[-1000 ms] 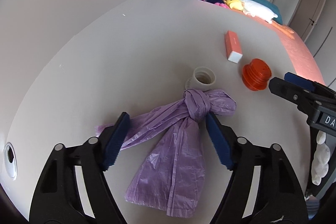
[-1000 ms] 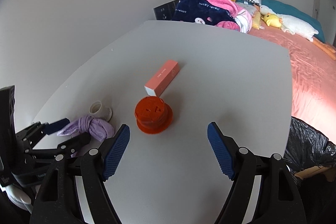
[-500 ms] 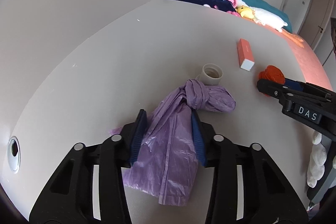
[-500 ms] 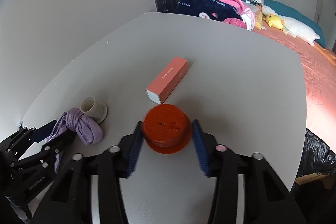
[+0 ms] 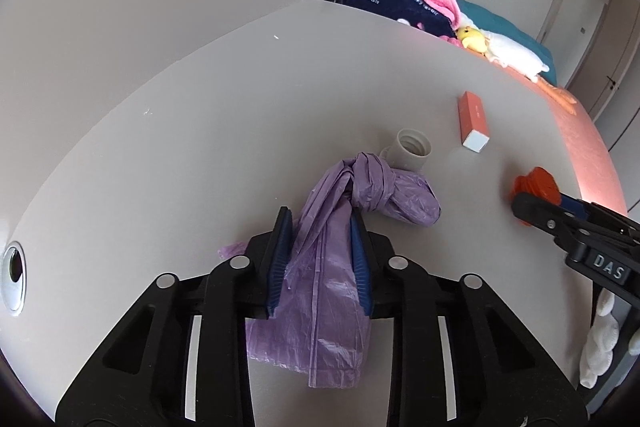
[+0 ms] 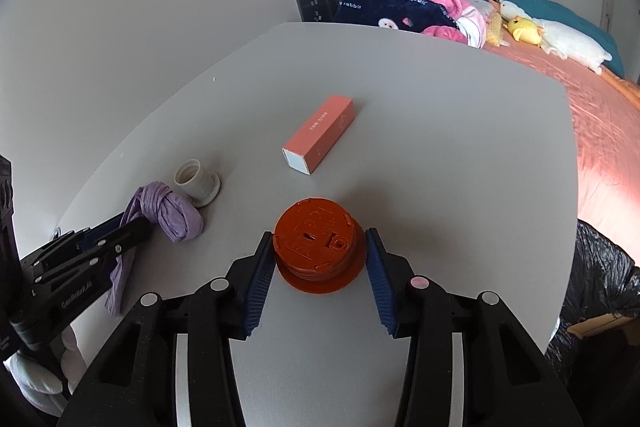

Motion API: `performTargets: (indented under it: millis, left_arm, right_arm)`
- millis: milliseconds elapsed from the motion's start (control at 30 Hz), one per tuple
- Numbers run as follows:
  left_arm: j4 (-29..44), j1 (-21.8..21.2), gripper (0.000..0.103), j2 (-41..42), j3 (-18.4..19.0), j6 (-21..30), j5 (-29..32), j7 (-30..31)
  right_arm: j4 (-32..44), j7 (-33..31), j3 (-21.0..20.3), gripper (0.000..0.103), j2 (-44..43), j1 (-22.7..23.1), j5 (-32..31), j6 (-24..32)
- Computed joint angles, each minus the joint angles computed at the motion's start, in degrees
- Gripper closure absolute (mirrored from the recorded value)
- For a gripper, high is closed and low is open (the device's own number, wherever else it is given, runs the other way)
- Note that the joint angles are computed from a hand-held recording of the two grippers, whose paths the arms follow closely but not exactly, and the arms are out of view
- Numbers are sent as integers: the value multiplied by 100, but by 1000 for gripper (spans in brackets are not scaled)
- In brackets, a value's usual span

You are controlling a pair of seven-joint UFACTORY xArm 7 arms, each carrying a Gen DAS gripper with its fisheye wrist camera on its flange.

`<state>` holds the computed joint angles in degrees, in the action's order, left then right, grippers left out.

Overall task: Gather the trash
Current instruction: 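Grasp the purple plastic bag with the left tool while the right tool grasps the orange lids, then carry the purple bag and orange lids over the black trash bag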

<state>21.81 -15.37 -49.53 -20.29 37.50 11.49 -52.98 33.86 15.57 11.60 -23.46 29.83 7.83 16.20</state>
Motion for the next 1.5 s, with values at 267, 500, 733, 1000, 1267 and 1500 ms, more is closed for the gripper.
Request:
performTargets:
  millis: [267, 500, 733, 1000, 1267, 1500]
  left_arm:
    - [-50, -240, 90, -101, 223, -8, -328, 130]
    - [173, -409, 90, -47, -103, 51, -374, 13]
    - [484, -588, 90, 185, -384, 25, -309, -134]
    - [800, -756, 90, 517, -628, -12, -215, -407]
    - [1159, -844, 90, 975, -804, -197, -36, -614]
    - [1473, -891, 90, 1432, -925, -365, 176, -739]
  right_arm:
    - [-295, -84, -149, 56, -592, 111, 126, 114]
    - [-543, -175, -245, 56, -1136, 170, 203, 290]
    - [-801, -224, -322, 56, -1710, 118, 230, 484]
    - [-1155, -256, -405, 56, -2518, 1, 203, 830]
    - [-1408, -297, -485, 56, -3254, -252, 139, 1235]
    - [-1594, -358, -557, 56, -3818, -488, 77, 1563]
